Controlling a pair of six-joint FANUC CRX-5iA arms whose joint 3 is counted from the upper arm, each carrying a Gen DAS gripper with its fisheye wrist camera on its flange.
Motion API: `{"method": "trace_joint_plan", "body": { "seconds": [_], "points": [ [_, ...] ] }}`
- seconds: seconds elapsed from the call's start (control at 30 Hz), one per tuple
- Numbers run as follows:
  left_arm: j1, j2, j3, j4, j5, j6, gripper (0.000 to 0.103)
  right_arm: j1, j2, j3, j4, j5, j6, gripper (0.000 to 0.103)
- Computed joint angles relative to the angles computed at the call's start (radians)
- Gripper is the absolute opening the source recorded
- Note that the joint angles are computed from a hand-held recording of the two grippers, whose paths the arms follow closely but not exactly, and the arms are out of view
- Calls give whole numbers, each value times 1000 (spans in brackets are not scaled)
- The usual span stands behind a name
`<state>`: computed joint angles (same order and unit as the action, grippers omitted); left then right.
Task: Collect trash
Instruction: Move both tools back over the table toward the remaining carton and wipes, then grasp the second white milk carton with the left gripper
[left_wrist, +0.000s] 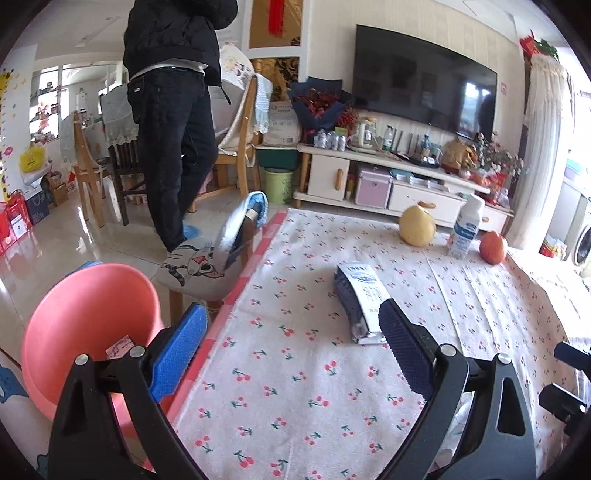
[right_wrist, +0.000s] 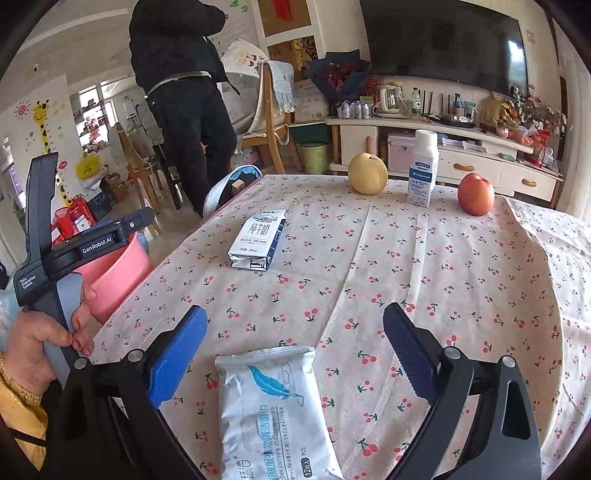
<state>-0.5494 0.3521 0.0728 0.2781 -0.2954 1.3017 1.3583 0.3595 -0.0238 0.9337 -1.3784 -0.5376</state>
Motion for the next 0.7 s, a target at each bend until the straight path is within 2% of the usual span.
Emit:
{"method": "trace_joint_plan", "body": {
  "seconds": [0.33, 0.57, 0.7],
  "points": [
    [-65, 55, 79, -64, -50, 12, 95, 11, -44, -56, -12, 16, -12, 95],
    [-121, 139, 225, -222, -134, 93, 95, 9, -86, -103, -29, 77, -37, 95],
    [-152, 203, 340, -337, -227, 158, 95, 0, -97, -123, -55, 135, -38, 95]
  ]
}}
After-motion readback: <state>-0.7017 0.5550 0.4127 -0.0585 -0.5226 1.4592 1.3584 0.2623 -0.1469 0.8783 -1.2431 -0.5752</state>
